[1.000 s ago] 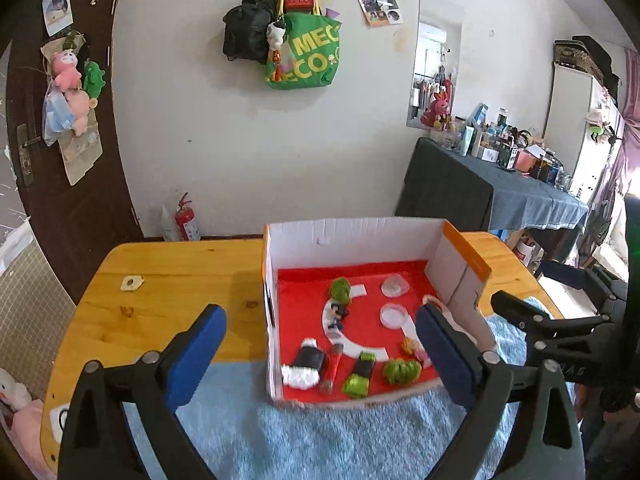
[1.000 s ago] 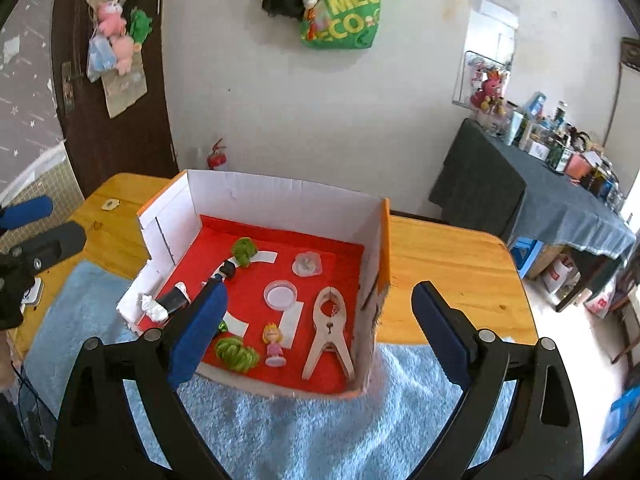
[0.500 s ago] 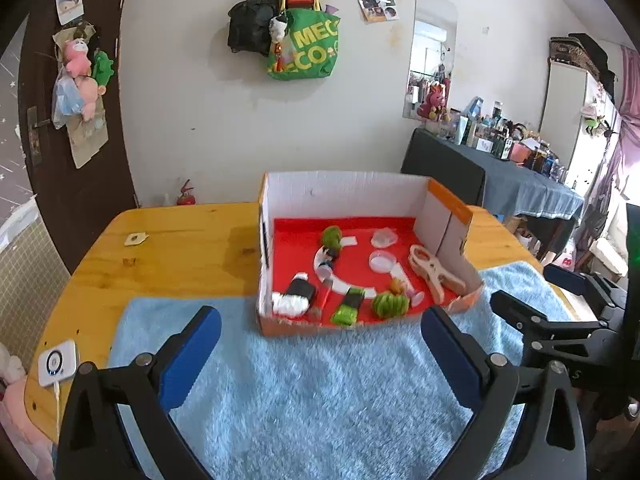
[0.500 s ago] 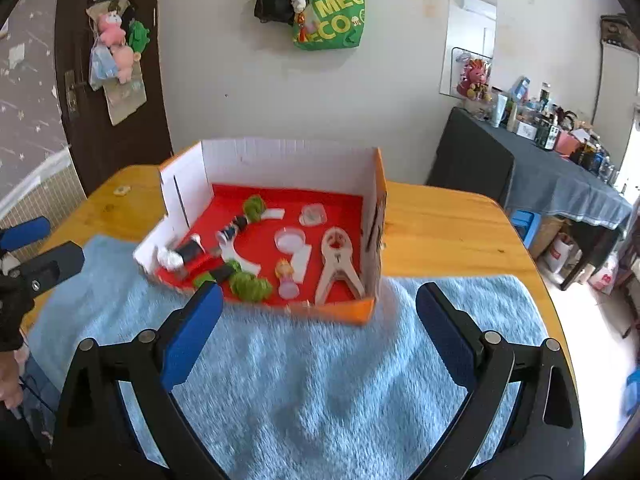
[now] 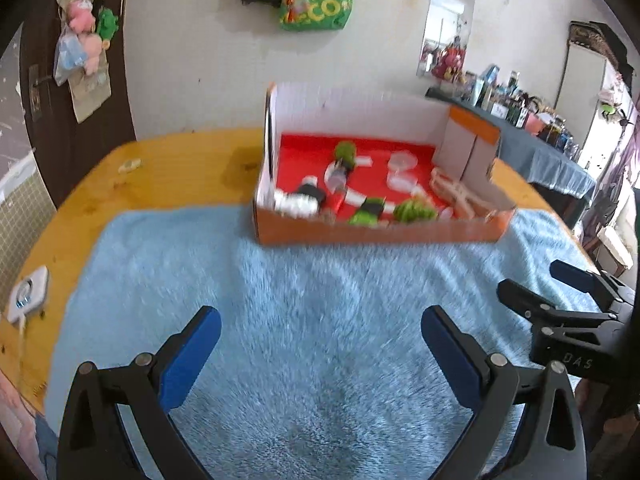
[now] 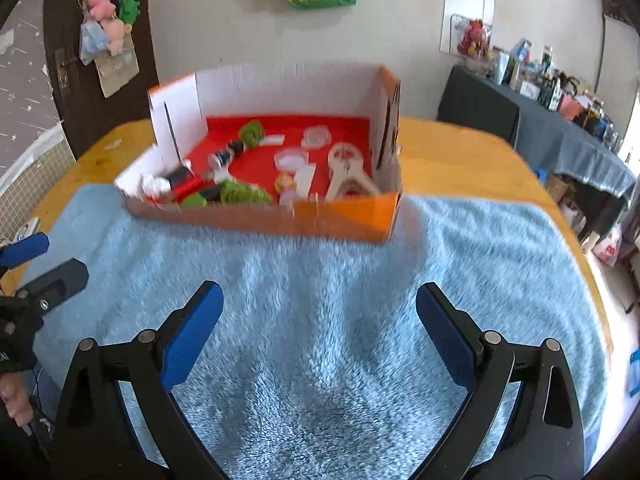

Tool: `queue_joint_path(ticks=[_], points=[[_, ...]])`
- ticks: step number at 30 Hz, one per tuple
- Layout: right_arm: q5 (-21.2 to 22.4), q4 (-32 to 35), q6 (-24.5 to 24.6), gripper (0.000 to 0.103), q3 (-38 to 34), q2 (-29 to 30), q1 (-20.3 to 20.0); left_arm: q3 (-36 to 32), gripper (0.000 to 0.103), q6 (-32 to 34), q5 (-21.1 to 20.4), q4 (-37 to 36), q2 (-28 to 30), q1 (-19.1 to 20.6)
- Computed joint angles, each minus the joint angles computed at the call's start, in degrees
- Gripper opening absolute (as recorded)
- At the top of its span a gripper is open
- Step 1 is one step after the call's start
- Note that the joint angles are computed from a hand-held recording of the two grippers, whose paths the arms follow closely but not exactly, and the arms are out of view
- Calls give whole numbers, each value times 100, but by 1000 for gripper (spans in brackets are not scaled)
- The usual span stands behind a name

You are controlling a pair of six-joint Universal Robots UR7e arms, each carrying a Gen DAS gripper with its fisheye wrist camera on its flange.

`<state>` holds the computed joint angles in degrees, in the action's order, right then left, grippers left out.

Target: Organize objects

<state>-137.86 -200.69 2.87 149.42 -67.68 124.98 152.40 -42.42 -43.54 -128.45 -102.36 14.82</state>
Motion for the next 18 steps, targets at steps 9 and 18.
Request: queue_joint_path(ticks=[9, 18], points=[[5, -223, 129, 99, 102, 378, -329, 105, 102, -3, 5, -430, 648, 462], [-151, -504, 181, 103, 192, 532, -295, 99, 103, -192, 155, -350, 929, 450]])
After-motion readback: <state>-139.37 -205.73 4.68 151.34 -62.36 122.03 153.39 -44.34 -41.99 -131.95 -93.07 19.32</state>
